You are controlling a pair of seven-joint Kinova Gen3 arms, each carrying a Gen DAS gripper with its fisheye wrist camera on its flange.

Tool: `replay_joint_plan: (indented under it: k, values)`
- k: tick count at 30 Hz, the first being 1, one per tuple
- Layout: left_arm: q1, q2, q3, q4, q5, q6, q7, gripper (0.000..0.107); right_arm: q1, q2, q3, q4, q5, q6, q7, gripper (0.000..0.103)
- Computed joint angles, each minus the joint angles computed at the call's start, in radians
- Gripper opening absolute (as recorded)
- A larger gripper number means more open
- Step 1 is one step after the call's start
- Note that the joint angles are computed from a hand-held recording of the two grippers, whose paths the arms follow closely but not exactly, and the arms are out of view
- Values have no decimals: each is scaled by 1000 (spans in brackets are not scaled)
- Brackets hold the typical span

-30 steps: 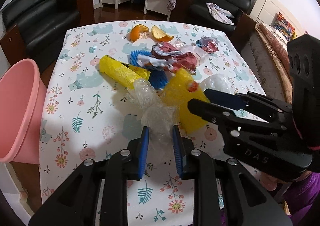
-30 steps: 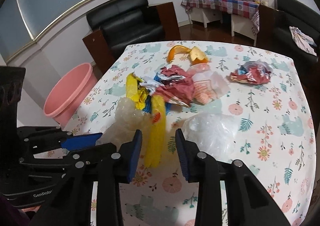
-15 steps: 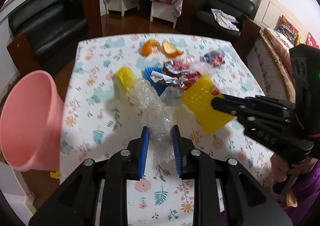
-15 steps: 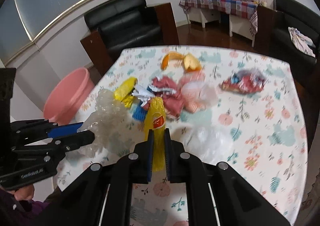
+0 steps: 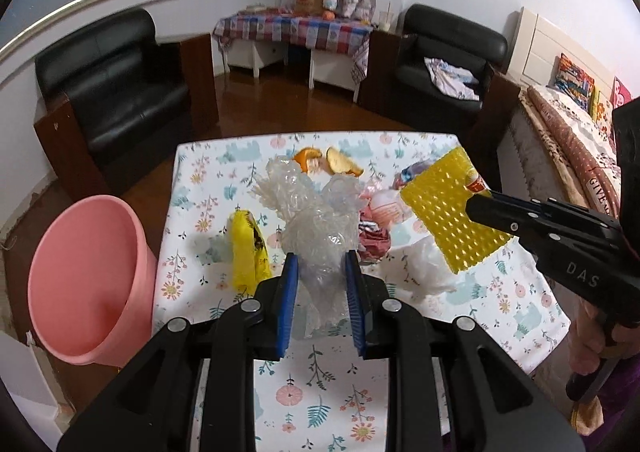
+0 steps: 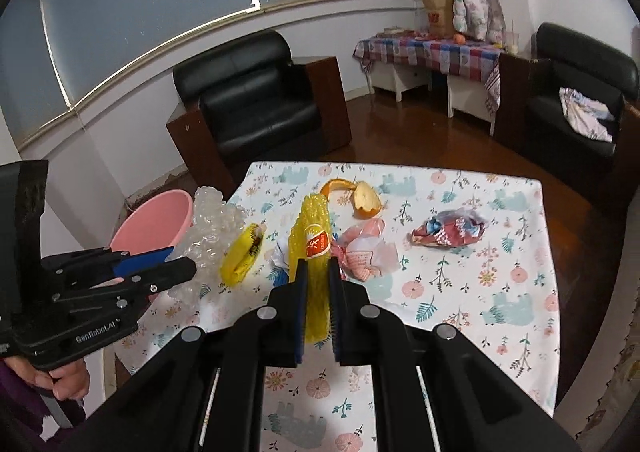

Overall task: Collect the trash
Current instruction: 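Carry the bubble wrap and yellow bottle toward the pink bucket with both tools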

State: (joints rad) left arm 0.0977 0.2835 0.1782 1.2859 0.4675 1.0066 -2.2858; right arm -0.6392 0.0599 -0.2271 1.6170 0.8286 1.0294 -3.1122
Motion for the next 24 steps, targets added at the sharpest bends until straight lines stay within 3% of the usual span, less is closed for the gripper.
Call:
replay_joint_plan:
  k: [6,12,16,24]
  values:
    - [6,-89,-8,114,17,-123,-24,23,-100,55,-24,-93,110,169,-80,9]
    - [-22,-154,-20,188,98,-162,-117,23,-221,101,-20,-151,170,323,-179,9]
    - [-33,-176,-38,209,148,-159,-155,23,-262,108,-12,-173,179,383,-216,9]
    - [-28,-196,-58,248,183,-222,-188,23,-283,133,6,-212,185,409,-213,9]
